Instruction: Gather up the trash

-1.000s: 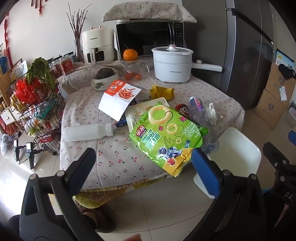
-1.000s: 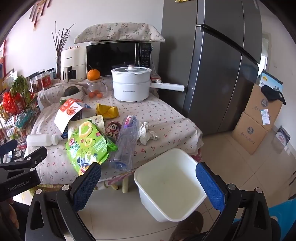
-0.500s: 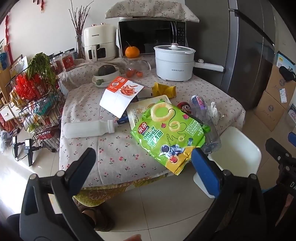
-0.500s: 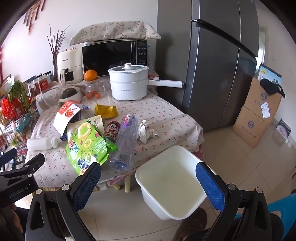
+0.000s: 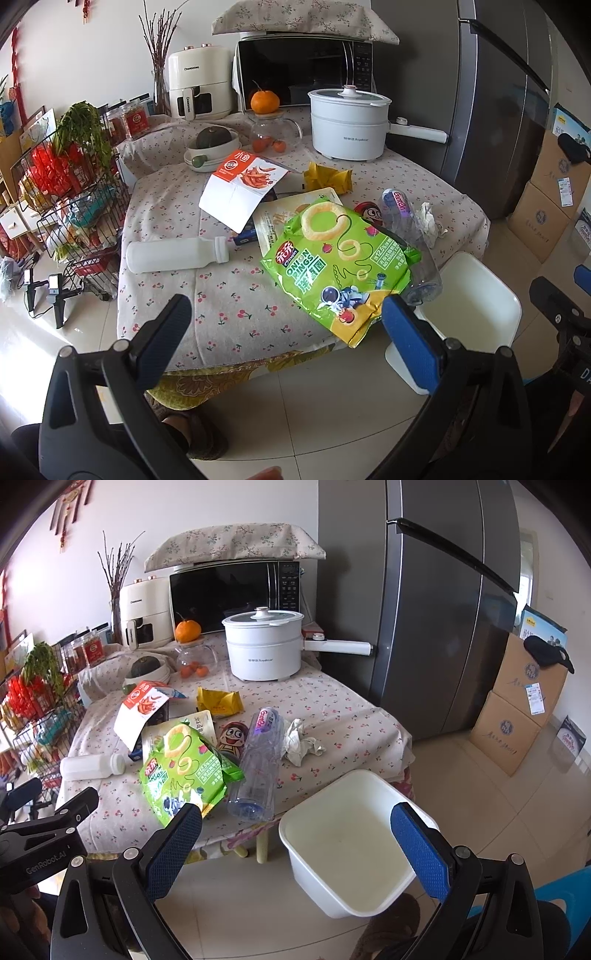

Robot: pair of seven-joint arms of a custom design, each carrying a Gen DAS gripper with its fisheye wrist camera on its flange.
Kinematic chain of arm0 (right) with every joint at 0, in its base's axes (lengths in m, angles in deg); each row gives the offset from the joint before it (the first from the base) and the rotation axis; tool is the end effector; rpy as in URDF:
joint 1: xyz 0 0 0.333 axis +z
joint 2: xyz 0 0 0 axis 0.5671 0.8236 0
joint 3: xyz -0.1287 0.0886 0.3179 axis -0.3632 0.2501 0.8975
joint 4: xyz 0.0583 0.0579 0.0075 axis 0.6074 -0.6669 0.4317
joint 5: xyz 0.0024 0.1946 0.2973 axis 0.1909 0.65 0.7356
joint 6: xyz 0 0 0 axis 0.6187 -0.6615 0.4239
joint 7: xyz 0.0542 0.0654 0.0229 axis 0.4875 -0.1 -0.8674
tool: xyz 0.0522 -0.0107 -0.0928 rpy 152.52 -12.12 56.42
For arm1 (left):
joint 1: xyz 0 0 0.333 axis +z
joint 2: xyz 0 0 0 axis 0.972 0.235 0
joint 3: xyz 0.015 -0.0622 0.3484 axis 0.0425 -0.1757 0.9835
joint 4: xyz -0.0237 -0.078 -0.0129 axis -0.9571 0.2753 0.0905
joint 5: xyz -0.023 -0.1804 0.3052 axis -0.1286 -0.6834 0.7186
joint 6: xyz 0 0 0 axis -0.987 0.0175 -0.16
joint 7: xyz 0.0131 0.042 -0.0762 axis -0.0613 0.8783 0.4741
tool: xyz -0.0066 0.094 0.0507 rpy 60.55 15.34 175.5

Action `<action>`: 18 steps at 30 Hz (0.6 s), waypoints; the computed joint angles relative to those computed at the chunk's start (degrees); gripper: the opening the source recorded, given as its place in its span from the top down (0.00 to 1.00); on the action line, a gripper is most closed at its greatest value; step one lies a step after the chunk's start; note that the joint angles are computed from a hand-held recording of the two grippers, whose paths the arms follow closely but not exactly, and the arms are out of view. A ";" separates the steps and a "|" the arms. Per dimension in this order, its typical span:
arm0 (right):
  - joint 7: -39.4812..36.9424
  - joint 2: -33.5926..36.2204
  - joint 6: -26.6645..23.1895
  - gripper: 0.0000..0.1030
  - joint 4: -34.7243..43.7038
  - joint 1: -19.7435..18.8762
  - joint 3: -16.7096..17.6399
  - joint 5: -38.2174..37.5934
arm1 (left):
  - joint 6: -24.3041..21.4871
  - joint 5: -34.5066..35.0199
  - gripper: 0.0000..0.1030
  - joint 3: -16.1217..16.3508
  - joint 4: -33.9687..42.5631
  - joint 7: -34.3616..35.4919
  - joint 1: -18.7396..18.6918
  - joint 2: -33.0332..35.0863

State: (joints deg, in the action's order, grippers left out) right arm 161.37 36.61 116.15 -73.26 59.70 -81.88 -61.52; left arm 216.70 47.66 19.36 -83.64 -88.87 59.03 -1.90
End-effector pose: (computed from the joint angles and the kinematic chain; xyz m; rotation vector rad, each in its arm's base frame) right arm 0.5318 0.2725 0.4926 -1.8656 1.4934 -0.7725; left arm 0.5048 -0.2662 0.4482 -1.9118 1.4034 -0.5696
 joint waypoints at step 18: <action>0.14 -0.03 0.04 0.00 -0.12 0.02 0.01 -0.19 | 0.09 0.11 0.01 0.03 0.12 -0.15 -0.05 0.22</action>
